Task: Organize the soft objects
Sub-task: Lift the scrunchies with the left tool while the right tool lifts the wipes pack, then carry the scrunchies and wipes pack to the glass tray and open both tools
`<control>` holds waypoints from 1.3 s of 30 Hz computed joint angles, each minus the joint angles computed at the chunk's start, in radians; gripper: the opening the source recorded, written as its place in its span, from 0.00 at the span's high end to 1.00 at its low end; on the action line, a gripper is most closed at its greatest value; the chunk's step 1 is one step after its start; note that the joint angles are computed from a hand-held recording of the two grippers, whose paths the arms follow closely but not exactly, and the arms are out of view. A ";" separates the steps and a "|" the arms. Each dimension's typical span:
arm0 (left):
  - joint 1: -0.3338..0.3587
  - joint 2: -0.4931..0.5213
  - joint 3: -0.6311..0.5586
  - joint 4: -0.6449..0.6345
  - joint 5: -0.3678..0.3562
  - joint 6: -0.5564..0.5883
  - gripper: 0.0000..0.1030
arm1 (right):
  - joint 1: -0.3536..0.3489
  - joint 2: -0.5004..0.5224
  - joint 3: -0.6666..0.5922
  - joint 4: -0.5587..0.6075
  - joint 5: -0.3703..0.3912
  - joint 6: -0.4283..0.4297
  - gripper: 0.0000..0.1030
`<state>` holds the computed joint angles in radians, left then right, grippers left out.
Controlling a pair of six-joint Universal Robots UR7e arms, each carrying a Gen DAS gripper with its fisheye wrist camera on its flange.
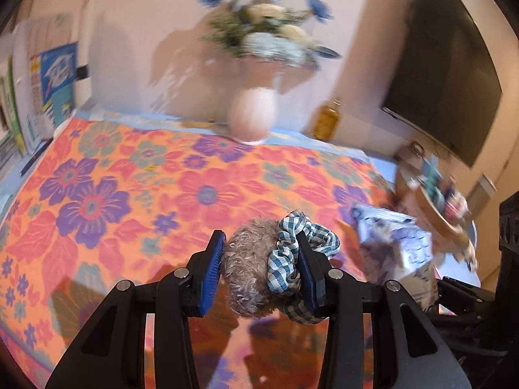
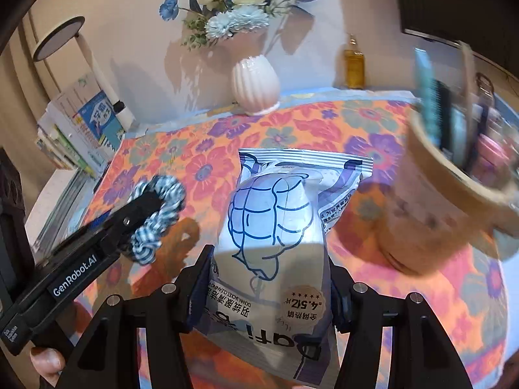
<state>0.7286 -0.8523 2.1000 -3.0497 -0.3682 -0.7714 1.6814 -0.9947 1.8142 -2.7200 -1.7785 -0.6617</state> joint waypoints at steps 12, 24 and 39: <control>-0.086 0.179 -0.198 0.018 -0.163 0.178 0.62 | -0.093 -0.191 0.004 0.101 -0.074 -0.011 0.44; -0.033 0.362 -0.516 0.027 -0.375 0.358 0.63 | -0.167 -0.217 -0.097 0.034 -0.104 0.053 0.44; 0.033 0.598 -1.113 0.232 -0.247 0.474 0.58 | -0.157 0.056 -0.617 0.120 0.080 0.241 0.44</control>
<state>0.7620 -0.2541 0.9867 -2.8179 -0.6152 -0.2977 1.5242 -0.9388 1.1973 -2.5996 -1.6986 -0.4203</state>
